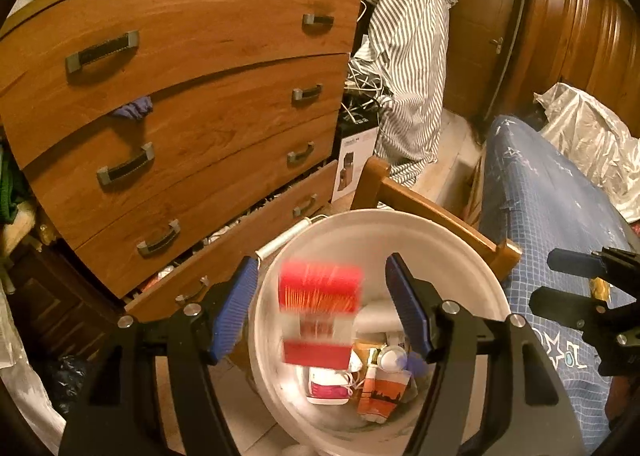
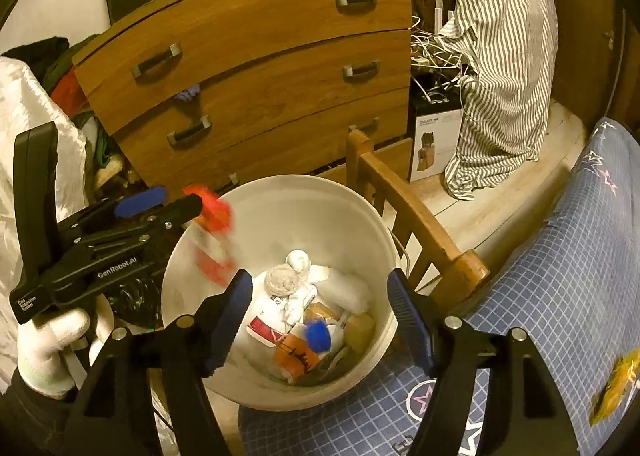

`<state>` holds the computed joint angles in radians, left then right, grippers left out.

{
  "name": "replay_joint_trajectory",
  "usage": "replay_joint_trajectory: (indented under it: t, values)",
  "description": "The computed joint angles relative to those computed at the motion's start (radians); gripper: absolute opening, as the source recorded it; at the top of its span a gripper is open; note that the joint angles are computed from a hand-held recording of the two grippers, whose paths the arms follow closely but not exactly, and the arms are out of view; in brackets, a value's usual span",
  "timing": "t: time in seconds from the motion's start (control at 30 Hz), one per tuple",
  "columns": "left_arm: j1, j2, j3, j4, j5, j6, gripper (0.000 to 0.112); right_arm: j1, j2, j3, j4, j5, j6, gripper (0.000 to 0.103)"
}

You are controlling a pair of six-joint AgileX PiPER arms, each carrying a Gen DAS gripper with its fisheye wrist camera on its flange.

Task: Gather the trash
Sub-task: 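Open both tools to drop the red box and blue cap into the bucket, then move both open tools back toward the bed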

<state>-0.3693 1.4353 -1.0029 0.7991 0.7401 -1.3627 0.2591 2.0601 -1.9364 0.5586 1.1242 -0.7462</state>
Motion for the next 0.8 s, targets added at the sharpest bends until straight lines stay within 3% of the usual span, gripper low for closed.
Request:
replay_joint_trajectory:
  t: [0.3, 0.5, 0.67, 0.8]
  values:
    - [-0.057, -0.006, -0.018, 0.027, 0.040, -0.027, 0.064, -0.060, -0.082, 0.103, 0.059, -0.013, -0.066, 0.071]
    - [-0.206, -0.020, -0.038, 0.103, 0.116, -0.135, 0.065, -0.166, -0.217, 0.271, 0.178, -0.039, -0.187, 0.071]
    - [-0.402, 0.015, -0.097, 0.196, 0.219, -0.259, 0.081, -0.337, -0.370, 0.450, 0.297, -0.015, -0.354, 0.073]
    - [-0.563, 0.105, -0.198, 0.258, 0.302, -0.346, 0.096, -0.583, -0.488, 0.587, 0.391, 0.064, -0.539, 0.074]
